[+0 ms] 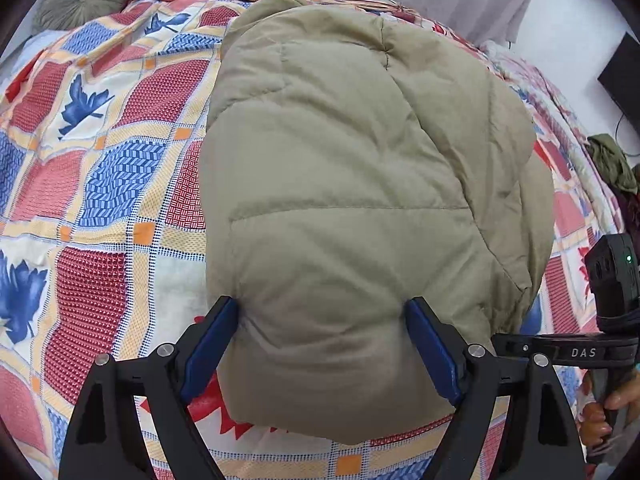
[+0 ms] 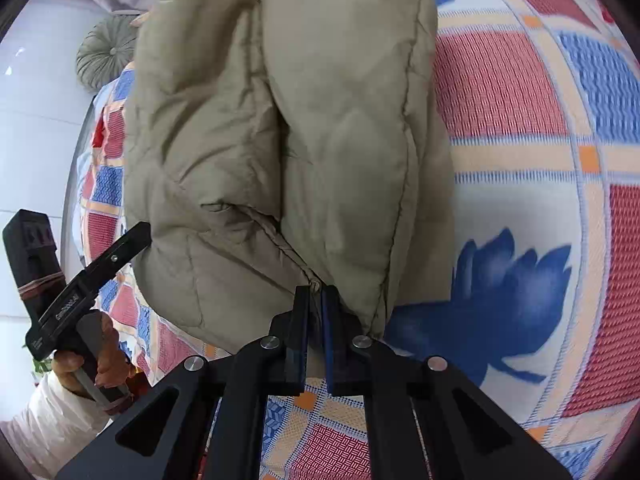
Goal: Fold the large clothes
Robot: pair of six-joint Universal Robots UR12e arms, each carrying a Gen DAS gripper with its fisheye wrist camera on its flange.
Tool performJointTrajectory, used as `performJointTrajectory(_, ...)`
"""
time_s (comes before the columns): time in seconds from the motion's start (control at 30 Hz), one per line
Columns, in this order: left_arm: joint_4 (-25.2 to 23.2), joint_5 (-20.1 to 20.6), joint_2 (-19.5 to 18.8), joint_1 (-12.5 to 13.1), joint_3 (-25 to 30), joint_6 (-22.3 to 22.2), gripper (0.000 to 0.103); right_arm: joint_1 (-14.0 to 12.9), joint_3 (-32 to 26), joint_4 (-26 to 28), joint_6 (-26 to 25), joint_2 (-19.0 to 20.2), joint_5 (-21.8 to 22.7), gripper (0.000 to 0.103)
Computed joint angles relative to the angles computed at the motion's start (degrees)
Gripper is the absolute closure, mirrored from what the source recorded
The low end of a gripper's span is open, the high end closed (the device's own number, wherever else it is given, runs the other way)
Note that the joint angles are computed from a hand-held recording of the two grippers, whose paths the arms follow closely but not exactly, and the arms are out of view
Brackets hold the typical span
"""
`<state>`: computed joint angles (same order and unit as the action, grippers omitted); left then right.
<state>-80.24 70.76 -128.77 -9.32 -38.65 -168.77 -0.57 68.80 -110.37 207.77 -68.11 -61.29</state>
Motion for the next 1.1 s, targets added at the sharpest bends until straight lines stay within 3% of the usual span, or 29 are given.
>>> performJointTrajectory(0.1,-0.6,-1.07,-0.41,0.42,0.77,-1.82,0.017,0.07,2.17,-1.02,3.4,-0.62,1.28,0.096)
performJointTrajectory(0.17,-1.36,-1.79,-1.08,0.65,1.9,-2.77,0.017,0.09,1.79,-1.49,2.23,-1.02,1.03,0.095)
performJointTrajectory(0.3,-1.16,-1.85,-1.12,0.66,1.83,-2.59,0.017,-0.88,0.79,-9.32,3.01,-1.8,-0.12,0.091)
performJointTrajectory(0.33,-1.19,-1.99,-1.17,0.71,1.85,-2.57,0.017,-1.42,-0.07,-11.39,4.59,-1.19,0.88,0.086)
performJointTrajectory(0.37,-1.33,-2.25,-1.18,0.8,1.87,-2.55,0.017,-1.93,-1.02,-13.24,6.37,-0.35,2.19,0.064)
performJointTrajectory(0.4,-1.58,-2.49,-1.29,0.88,2.08,-2.55,0.017,-2.35,-2.11,-14.99,8.36,0.69,3.28,0.034)
performJointTrajectory(0.43,-1.94,-2.81,-1.43,0.99,2.36,-2.53,0.017,-2.66,-3.3,-17.49,10.69,1.99,4.12,0.027)
performJointTrajectory(0.57,-3.92,-2.85,-2.42,1.15,4.79,-2.81,0.017,-2.62,-9.73,-21.68,16.31,7.73,5.16,0.027)
performJointTrajectory(0.63,-1.96,-3.06,-2.59,1.28,5.44,-3.88,0.017,-2.79,-11.71,-22.0,19.36,9.55,6.25,0.037)
performJointTrajectory(0.7,-0.53,-3.26,-3.61,1.32,7.46,-4.85,0.017,-2.61,-14.84,-17.2,19.19,11.05,5.63,0.085)
performJointTrajectory(0.77,-2.07,-3.39,-5.99,1.14,11.95,-5.62,0.017,-2.02,-18.21,-10.88,16.37,12.15,2.15,0.092)
performJointTrajectory(0.87,-9.26,-3.16,-11.36,0.24,21.95,-4.57,0.017,-1.11,-21.76,-3.58,12.41,13.11,-5.5,0.095)
performJointTrajectory(0.93,-8.58,-1.03,-12.14,-0.77,22.85,-3.04,0.015,-1.01,-22.25,-1.36,11.88,13.41,-8.24,0.096)
performJointTrajectory(0.97,-8.57,-0.64,-12.4,-1.13,23.11,-2.15,0.01,-1.05,-22.16,-0.9,11.66,13.49,-8.91,0.097)
performJointTrajectory(1.1,-7.96,0.92,-12.35,-1.86,22.43,-1.54,0.009,-1.23,-21.7,0.64,8.45,13.9,-10.54,0.102)
